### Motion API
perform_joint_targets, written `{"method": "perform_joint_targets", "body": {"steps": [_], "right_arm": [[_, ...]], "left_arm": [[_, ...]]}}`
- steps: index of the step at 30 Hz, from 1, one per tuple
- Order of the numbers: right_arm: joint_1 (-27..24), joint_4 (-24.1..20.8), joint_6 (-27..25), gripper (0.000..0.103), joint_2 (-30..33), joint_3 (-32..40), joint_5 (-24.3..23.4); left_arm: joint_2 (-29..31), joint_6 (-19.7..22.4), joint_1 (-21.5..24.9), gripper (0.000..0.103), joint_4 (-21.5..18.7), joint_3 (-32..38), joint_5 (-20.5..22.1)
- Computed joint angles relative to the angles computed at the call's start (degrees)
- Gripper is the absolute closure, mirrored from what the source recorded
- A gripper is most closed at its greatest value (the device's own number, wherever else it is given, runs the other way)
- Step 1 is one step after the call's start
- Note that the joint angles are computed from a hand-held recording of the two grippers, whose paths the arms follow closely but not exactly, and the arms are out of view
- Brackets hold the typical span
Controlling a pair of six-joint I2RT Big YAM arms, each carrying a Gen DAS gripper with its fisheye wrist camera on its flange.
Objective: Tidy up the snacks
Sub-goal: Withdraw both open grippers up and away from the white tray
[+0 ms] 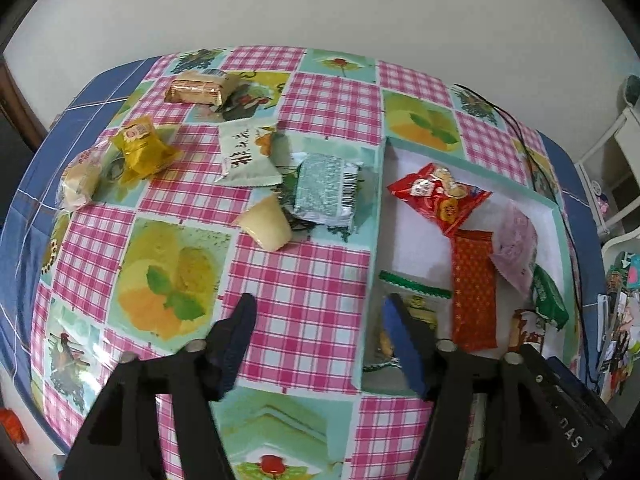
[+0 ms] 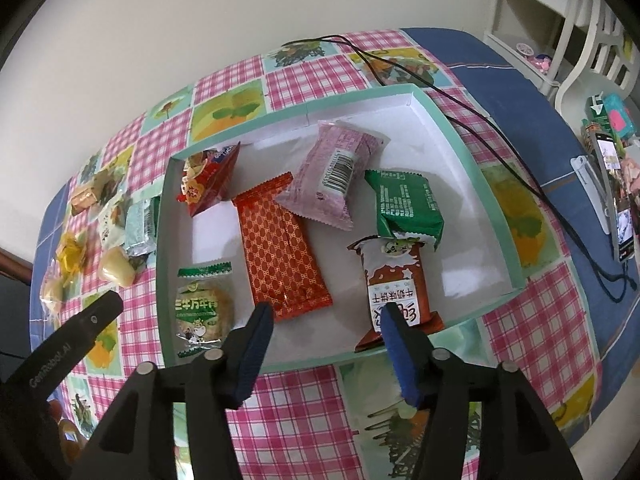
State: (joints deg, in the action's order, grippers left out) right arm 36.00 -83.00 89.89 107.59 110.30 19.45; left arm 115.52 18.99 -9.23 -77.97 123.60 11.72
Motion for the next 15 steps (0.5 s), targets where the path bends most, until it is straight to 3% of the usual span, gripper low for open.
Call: {"method": "perform_joint_targets", "body": {"steps": [3, 6, 8, 12, 15], "right_arm": [[0.0, 0.3, -0.8, 0.033, 0.4, 0.4, -0.4], [-0.1, 0.1, -1.8, 0.026, 1.0, 1.2, -0.5], [-0.1, -0.3, -1.8, 0.020, 1.3, 1.6, -0.3], [0.0, -0.1, -1.0, 0.000, 1.0, 1.1, 0.4], [0.1, -0.7, -1.1, 0.000, 1.2, 1.4, 1.3]], "left_arm": [[0.4, -0.5, 0.3, 0.028, 0.4, 0.5, -0.2], [0.1, -0.6, 0.4, 0.013, 2.3, -0.3, -1.1], [-0.5, -0.8, 0.4, 0.010, 4.5, -1.4, -2.6], [-0.1, -1.1, 0.7, 0.004, 5.1, -1.1, -3.0], [0.1, -1.5, 0.9, 0.004, 5.2, -0.8, -3.1]]}}
